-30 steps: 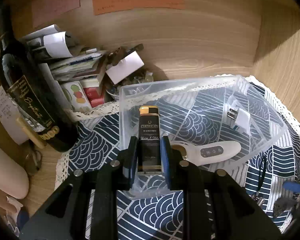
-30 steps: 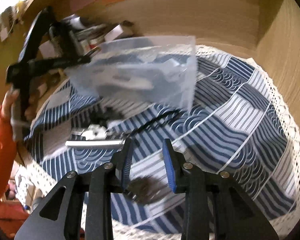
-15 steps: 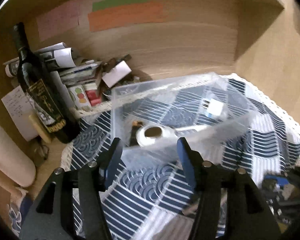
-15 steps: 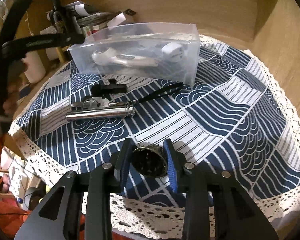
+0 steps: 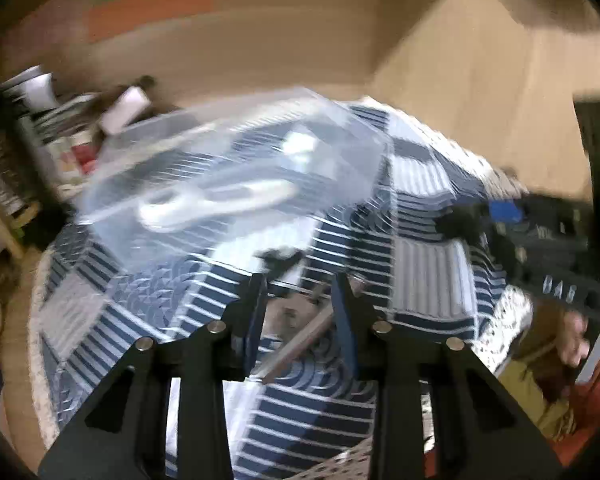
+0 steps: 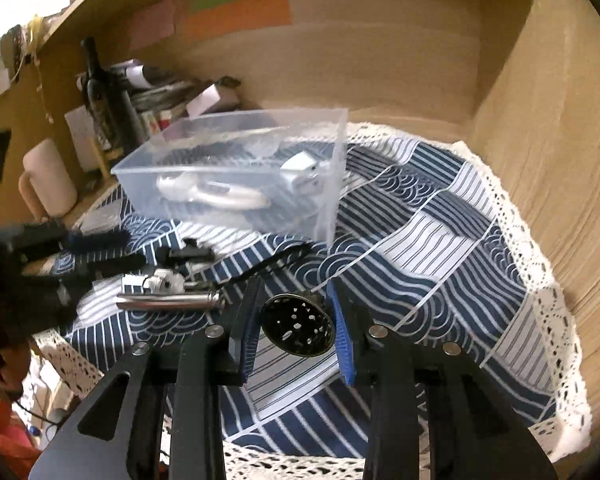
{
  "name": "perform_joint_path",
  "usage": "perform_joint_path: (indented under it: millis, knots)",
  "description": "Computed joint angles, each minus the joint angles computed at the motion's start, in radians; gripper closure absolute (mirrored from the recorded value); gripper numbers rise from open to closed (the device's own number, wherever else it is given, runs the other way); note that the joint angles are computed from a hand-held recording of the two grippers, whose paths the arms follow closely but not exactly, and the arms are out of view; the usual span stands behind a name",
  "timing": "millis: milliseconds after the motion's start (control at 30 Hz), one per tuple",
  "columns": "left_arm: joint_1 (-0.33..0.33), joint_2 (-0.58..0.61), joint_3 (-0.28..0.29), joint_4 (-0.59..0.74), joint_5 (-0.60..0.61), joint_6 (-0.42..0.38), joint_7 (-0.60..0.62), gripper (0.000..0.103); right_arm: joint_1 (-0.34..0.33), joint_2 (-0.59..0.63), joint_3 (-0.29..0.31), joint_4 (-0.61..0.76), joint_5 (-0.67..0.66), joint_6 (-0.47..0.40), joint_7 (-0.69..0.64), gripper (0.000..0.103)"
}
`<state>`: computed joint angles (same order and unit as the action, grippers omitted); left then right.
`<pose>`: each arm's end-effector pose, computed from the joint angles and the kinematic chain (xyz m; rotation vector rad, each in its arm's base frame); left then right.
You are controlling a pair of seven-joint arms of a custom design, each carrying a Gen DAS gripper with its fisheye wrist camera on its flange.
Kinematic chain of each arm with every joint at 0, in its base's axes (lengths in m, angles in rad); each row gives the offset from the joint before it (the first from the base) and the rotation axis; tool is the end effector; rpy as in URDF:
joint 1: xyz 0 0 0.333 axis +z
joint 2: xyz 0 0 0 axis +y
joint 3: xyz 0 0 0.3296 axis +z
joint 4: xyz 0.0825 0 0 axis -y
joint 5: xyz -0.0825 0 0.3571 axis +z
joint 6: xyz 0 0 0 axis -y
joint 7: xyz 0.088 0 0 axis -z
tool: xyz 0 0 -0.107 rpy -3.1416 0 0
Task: Organize rigid objects
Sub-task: 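Grasp the silver metal tube with the left gripper while the right releases the mesh ball into the box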
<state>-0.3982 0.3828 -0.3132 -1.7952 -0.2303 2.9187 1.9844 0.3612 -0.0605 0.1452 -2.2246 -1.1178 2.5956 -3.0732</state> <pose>0.5383 -0.4067 0.4600 -0.9477 2.5252 -1.0483 0.4485 0.2701 0.4657 -1.4902 1.9427 -0.8149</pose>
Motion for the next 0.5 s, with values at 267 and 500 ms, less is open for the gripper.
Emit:
perform_joint_path:
  millis: [267,500]
  knots:
    - [-0.066,0.084,0.045,0.080,0.115,-0.086,-0.031,0.071,-0.019,-0.012,-0.007,0.017,-0.053,-0.004,-0.010,0.074]
    - [-0.049,0.075,0.024,0.056,0.091,-0.090,0.012,0.088,-0.043,0.040,-0.034,0.103,-0.070,0.025,-0.073,0.074]
